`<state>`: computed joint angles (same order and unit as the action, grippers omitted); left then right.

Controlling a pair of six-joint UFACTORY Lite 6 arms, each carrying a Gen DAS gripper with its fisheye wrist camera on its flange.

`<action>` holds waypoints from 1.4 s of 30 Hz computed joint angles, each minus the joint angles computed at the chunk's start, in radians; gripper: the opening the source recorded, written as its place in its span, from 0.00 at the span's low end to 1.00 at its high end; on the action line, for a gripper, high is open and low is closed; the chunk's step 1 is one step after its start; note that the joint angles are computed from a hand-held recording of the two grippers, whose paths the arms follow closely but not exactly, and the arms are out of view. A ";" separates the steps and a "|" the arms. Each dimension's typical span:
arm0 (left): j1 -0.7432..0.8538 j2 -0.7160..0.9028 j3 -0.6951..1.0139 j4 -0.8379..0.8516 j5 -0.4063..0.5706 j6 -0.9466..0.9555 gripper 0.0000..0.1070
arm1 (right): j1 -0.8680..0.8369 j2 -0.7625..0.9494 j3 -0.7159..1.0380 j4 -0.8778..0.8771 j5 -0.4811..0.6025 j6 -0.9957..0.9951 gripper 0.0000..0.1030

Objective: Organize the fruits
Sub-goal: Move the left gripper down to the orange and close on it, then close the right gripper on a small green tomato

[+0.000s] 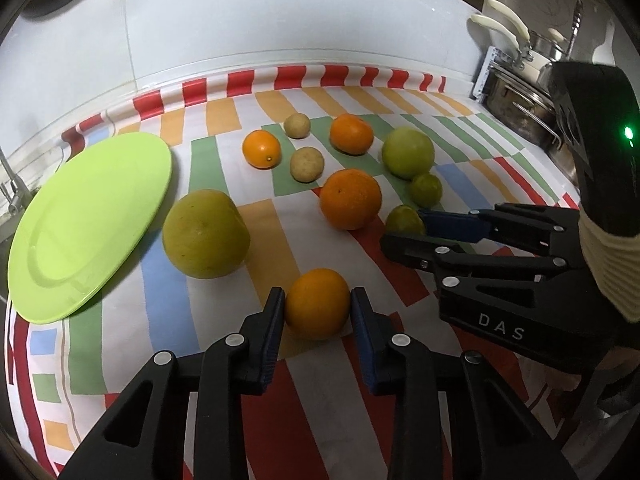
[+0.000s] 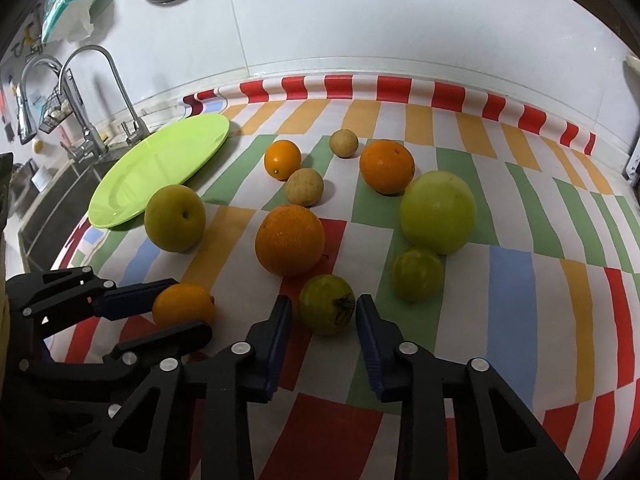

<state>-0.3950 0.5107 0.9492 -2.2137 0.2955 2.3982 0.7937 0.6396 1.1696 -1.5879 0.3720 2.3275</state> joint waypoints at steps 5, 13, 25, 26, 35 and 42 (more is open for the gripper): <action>0.013 -0.018 -0.015 -0.039 0.002 0.026 0.31 | 0.010 -0.010 -0.010 0.004 0.009 0.010 0.29; 0.035 -0.123 -0.110 -0.136 0.029 0.126 0.31 | 0.067 -0.069 -0.049 0.029 0.060 0.038 0.29; 0.100 -0.360 -0.301 -0.114 0.089 0.140 0.31 | 0.229 -0.138 -0.021 0.212 0.234 -0.068 0.29; 0.110 -0.386 -0.318 -0.113 0.091 0.144 0.31 | 0.238 -0.139 -0.015 0.218 0.245 -0.072 0.29; 0.198 -0.514 -0.380 -0.108 0.079 0.169 0.31 | 0.289 -0.103 0.110 0.222 0.314 -0.139 0.29; 0.319 -0.531 -0.359 -0.054 0.086 0.161 0.31 | 0.271 0.020 0.317 0.218 0.299 -0.250 0.29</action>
<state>-0.0757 -0.0202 0.5902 -2.2682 0.3811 2.5595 1.0648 0.6595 1.4862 -1.3696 0.6711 2.0770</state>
